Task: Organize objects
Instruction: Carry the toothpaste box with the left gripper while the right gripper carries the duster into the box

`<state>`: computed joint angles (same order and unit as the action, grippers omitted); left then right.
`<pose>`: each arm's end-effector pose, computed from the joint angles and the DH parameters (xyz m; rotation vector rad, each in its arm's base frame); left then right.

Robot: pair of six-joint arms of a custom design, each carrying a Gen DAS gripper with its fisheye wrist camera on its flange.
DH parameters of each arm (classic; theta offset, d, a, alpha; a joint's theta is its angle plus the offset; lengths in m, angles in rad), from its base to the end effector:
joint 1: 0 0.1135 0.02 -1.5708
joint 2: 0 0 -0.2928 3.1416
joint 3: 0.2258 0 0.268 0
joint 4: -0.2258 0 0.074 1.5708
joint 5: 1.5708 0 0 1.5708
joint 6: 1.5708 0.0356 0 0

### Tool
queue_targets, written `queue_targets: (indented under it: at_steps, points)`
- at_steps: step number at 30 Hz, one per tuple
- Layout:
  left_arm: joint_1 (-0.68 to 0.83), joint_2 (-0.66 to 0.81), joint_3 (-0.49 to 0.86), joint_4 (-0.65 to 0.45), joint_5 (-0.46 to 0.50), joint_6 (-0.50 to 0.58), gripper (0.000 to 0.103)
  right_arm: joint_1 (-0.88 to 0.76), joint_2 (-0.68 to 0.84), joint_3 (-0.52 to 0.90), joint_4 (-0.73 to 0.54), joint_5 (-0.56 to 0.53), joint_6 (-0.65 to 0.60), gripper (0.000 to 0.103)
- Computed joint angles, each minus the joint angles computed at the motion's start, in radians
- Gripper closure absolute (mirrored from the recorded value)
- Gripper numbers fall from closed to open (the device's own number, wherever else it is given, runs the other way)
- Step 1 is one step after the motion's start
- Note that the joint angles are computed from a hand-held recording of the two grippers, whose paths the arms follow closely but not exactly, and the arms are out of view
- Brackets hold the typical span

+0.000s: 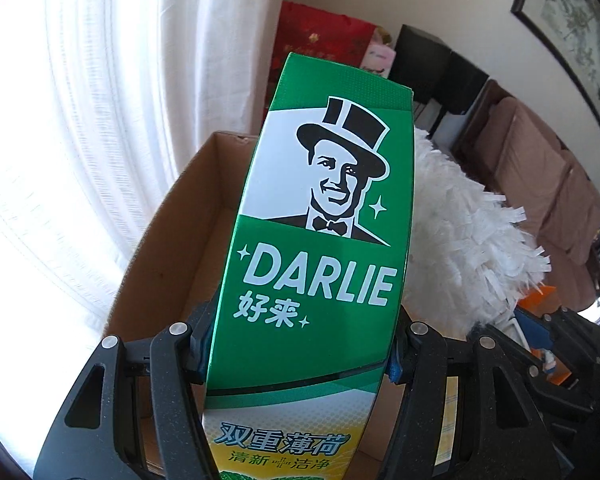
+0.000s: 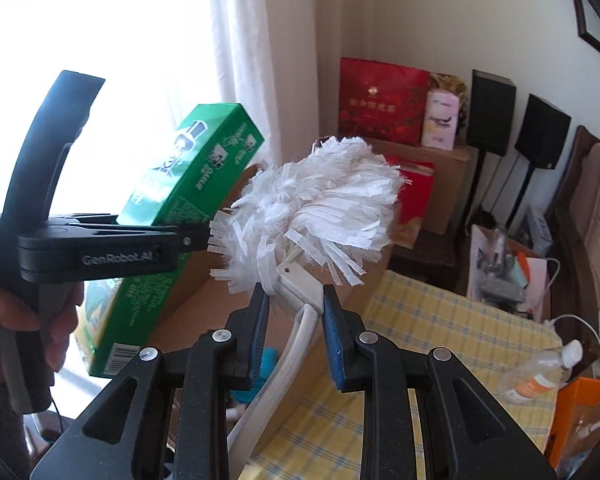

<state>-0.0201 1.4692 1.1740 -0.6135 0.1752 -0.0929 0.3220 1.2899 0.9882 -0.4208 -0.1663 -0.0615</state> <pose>0.3245 -0.0127 0.3002 -0.0154 2.4789 -0.2654 0.2712 0.0967 0.3024 -0.5235 2.2424 0.3251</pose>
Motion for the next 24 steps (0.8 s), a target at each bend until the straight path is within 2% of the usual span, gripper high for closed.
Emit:
queue_targets:
  at_steps: [8, 17, 20, 23, 24]
  points:
    - [0.043, 0.098, 0.001, 0.020, -0.021, 0.054, 0.048, 0.108, 0.163, 0.068, 0.031, 0.056, 0.072, 0.077]
    - [0.079, 0.209, 0.056, 0.004, -0.025, 0.087, 0.049, 0.131, 0.320, 0.158, 0.030, 0.070, 0.120, 0.077]
    - [0.095, 0.220, 0.073, -0.005, -0.021, 0.089, 0.048, 0.129, 0.345, 0.175, 0.032, 0.064, 0.125, 0.075]
    - [0.108, 0.192, 0.056, 0.001, -0.009, 0.093, 0.038, 0.136, 0.336, 0.168, 0.038, 0.086, 0.121, 0.063]
    - [0.107, 0.186, 0.058, 0.004, -0.016, 0.091, 0.034, 0.137, 0.333, 0.168, 0.038, 0.092, 0.119, 0.063]
